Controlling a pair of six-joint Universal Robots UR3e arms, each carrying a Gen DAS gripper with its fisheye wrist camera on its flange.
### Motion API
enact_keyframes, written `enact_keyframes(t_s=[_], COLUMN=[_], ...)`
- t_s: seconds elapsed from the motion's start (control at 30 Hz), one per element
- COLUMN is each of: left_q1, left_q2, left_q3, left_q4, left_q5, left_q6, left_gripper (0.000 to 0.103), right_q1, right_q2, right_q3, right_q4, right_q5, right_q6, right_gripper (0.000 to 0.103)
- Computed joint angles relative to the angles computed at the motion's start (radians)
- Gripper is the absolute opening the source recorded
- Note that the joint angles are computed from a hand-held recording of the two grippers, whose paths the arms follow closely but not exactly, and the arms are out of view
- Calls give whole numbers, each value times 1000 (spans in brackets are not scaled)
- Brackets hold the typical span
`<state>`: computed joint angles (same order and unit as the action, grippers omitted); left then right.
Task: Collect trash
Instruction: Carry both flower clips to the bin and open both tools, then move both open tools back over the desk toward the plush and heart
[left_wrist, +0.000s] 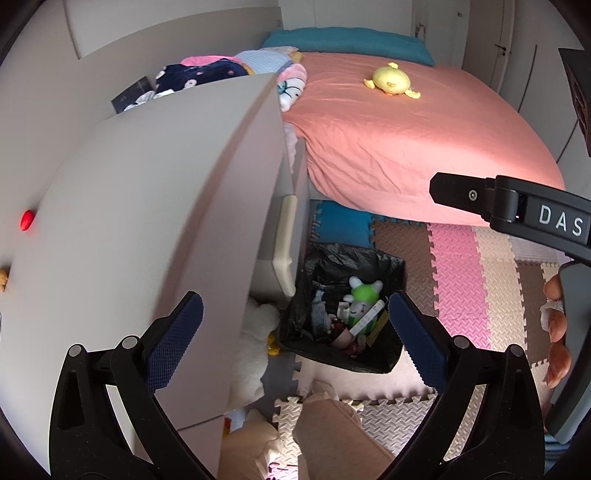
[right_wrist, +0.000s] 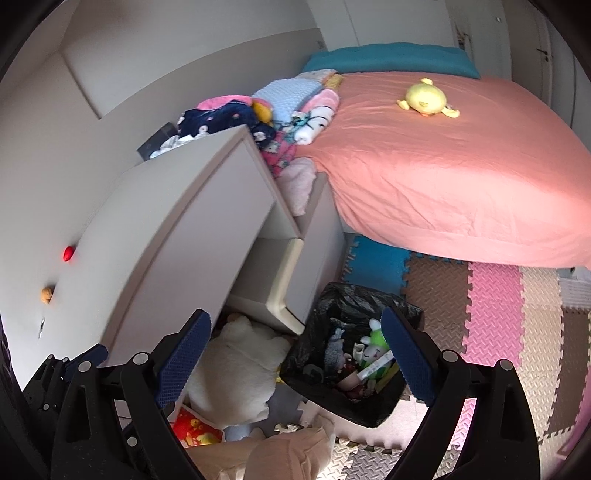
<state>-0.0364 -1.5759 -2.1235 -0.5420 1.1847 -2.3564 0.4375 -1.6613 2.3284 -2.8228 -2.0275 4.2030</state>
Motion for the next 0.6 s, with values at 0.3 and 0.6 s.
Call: enact_keyframes(t_s=[0.3,0.6], left_q1=[161,305], left_q2=[-22,-168], left_q3=[144,345], left_q4=[-123,-178], left_q5=[-69,-90], left_q6=[37,31], left_gripper=[97,97], right_q1=[43,71], right_q2=[202,473], right_q3=[-315,-737], right_q4=[71,188], right_q5=[12,63], right_q6=[-72,-167], right_gripper=[93,93])
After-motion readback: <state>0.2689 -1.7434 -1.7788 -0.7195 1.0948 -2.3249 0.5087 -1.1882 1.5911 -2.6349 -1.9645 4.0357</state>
